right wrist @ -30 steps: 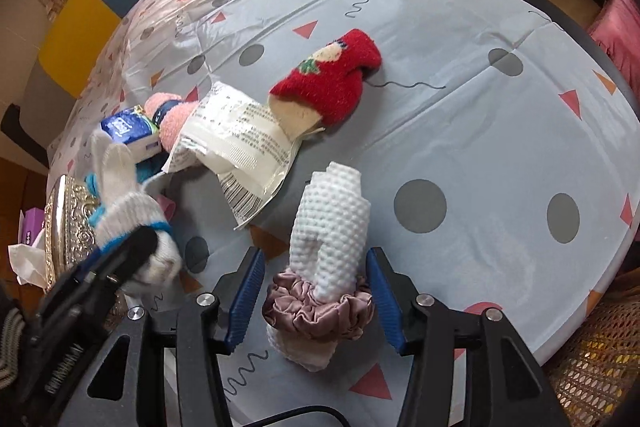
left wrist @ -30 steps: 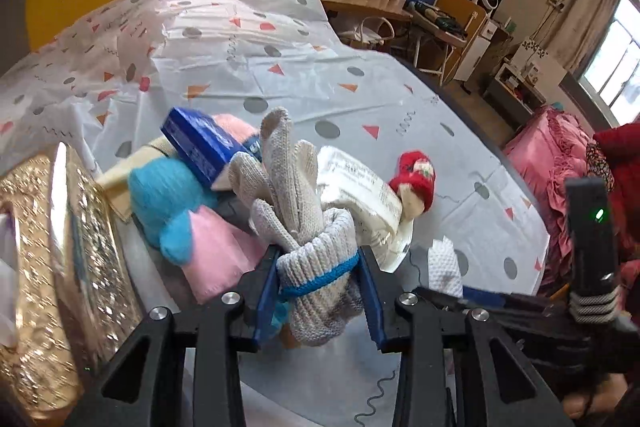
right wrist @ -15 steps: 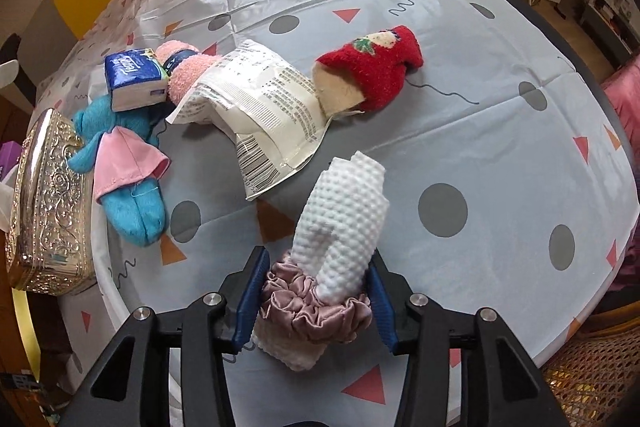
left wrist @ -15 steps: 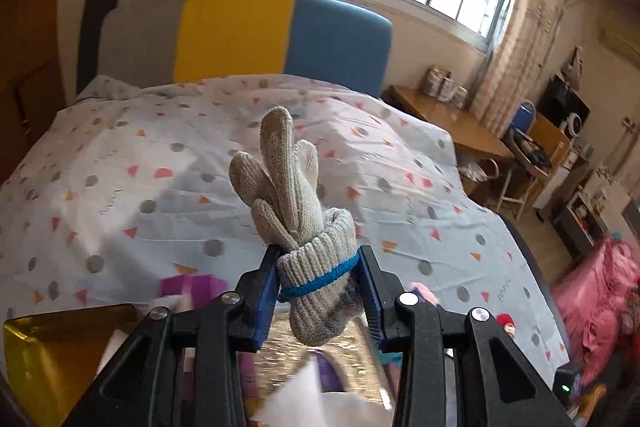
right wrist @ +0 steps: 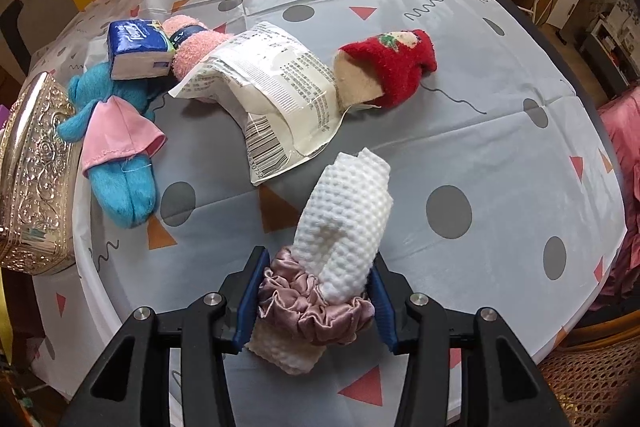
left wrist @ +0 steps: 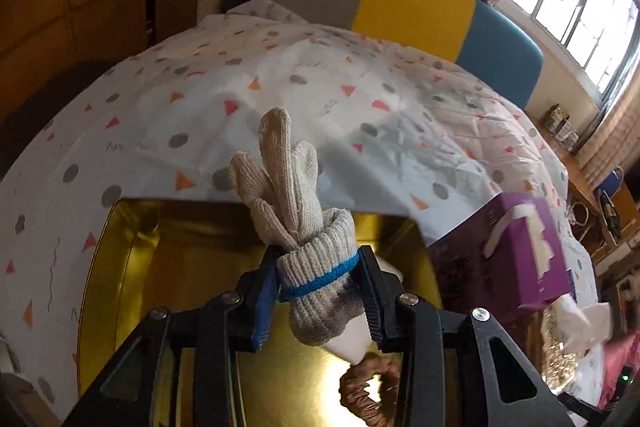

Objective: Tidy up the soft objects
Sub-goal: 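Lower the knit glove into the gold tray and open the left gripper, then carry the white towel with pink scrunchie into the tray, open the right gripper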

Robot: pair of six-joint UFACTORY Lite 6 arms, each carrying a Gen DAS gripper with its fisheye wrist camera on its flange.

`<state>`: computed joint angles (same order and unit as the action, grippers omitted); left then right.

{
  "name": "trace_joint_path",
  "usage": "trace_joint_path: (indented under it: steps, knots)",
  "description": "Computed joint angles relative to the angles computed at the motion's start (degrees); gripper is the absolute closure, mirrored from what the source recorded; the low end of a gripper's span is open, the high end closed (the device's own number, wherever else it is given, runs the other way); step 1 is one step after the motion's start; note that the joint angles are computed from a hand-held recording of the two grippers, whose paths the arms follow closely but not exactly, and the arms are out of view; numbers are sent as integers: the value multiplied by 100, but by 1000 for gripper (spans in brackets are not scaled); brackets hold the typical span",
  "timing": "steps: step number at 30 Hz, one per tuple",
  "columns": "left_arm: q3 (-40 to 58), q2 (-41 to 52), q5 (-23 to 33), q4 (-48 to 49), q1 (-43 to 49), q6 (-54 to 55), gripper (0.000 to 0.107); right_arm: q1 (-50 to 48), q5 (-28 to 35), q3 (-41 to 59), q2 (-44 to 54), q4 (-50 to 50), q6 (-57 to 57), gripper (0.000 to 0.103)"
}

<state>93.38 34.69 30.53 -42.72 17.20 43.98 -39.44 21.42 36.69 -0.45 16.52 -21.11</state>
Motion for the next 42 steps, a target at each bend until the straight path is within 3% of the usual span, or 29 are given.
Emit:
trace_joint_path:
  steps: [2, 5, 10, 16, 19, 24, 29, 36, 39, 42]
  knots:
    - [-230, 116, -119, -97, 135, 137, 68, 332, -180, -102, -27, -407, 625, 53]
    - [-693, 129, -398, -300, 222, 472, 67, 345, -201, -147, -41, -317, 579, 53]
    - [-1139, 14, -568, -747, 248, 900, 57, 524, -388, -165, 37, -718, 954, 53]
    - [-2070, -914, -1023, -1507, 167, 1881, 45, 708, -540, -388, -161, -1207, 1445, 55]
    - [-2769, -1625, -1381, -2443, 119, 2934, 32, 750, -538, -452, -274, -1363, 1555, 56]
    - [-3725, -2614, -1533, -3848, 199, 4570, 27, 885, -577, -520, -400, -1519, 1762, 62]
    - [-4284, -3181, -1465, -4163, 370, 5121, 26, 877, -575, -643, -832, -823, 985, 64]
    - [-4941, -3865, -1281, -4354, 681, 5624, 26, 658, -462, -781, -1594, 927, -649, 64]
    - [-5113, -4068, -1136, -4256, 888, 5683, 26, 705, -297, -578, -1841, 1196, -700, 64]
    - [-5203, -4207, -952, -4162, 1153, 5675, 23, 1117, -156, 35, -1794, 840, -77, 64]
